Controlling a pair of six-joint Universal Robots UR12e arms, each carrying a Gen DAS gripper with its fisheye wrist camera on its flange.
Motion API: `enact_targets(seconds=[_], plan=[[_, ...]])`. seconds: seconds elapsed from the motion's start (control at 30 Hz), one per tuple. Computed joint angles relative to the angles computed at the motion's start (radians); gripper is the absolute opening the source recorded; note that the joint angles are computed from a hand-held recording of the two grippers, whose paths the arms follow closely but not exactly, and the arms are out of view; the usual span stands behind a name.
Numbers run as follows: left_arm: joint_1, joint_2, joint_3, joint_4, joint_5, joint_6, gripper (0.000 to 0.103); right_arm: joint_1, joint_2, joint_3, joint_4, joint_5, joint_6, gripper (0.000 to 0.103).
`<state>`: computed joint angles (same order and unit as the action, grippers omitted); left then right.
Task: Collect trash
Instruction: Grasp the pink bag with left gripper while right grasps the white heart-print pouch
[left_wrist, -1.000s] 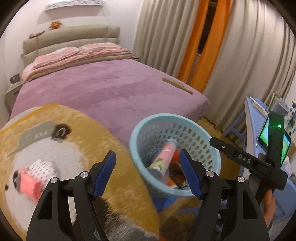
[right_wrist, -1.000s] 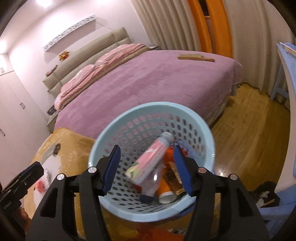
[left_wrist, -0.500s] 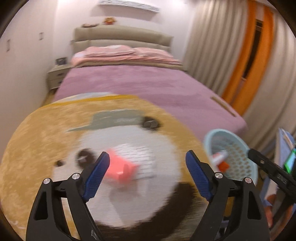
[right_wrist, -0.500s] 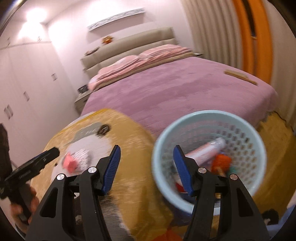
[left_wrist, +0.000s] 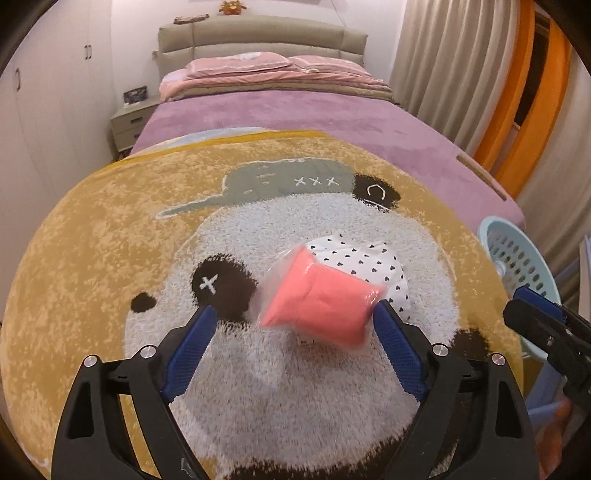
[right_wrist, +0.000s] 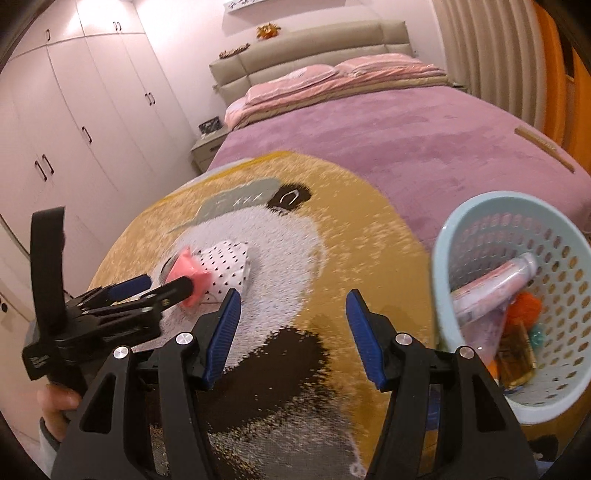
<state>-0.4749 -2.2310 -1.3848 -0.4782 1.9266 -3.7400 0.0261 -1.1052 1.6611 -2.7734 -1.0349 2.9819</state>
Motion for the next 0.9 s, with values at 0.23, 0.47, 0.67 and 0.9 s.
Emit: enact_targets(seconds=[0.23,0.47,0.67,0.9], plan=[[0.003,-0.010,0.010,0.000,-0.014,0.009,0.068,0.017,0.022,-0.039,0.065,0.008,-0.029,0.056],[0.003,0.009,-0.025,0.029,-0.015,-0.002,0.055,0.040,0.036,-0.074,0.103,0.003,-0.059,0.056],[0.005,0.067,-0.120,0.060,0.051,-0.070,0.055,0.071,0.068,-0.128,0.125,-0.011,-0.081,0.056],[0.015,0.111,-0.208,0.076,0.102,-0.140,0.055,0.090,0.105,-0.166,0.178,-0.019,-0.042,0.051]])
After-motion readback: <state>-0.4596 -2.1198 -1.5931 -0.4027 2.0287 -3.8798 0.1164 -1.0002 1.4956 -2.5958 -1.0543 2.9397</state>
